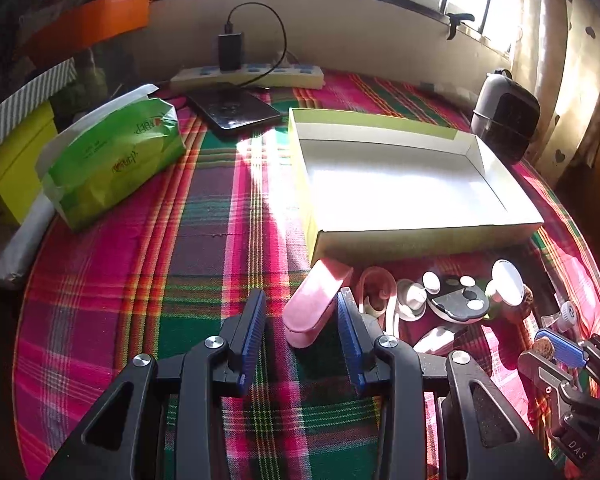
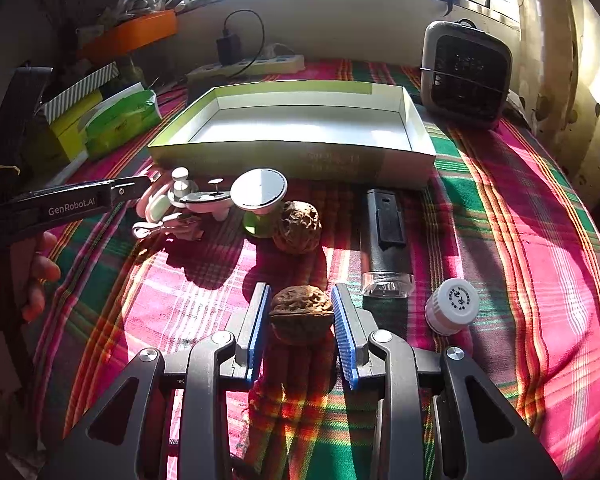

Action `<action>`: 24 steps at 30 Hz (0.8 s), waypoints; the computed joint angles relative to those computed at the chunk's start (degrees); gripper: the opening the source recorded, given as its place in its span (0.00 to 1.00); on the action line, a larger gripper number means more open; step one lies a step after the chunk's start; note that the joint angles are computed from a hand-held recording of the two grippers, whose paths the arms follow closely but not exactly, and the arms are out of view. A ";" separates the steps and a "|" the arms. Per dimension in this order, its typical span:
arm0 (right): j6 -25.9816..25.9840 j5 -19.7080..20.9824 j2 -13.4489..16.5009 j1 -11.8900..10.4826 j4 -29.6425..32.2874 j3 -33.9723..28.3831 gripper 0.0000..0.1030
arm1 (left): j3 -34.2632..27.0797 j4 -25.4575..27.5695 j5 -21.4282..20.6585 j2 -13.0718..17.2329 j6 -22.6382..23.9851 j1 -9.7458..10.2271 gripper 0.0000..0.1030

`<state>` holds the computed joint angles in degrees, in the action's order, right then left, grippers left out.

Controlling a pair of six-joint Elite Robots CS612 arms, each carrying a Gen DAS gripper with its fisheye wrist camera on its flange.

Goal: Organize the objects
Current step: 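Close the left gripper on the pink piece while the right gripper grasps the walnut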

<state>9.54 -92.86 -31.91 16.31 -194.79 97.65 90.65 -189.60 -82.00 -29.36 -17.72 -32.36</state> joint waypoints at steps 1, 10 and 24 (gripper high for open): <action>-0.03 0.07 0.00 -0.03 -0.02 -0.01 0.32 | -0.24 0.28 -0.22 0.07 0.46 0.03 0.33; 0.07 -0.03 0.12 0.02 0.22 -0.39 0.32 | -1.70 1.36 0.62 0.79 1.44 0.04 0.33; 0.21 0.36 0.17 -0.14 0.13 -0.56 0.32 | -1.18 0.89 2.09 0.70 -0.63 0.10 0.15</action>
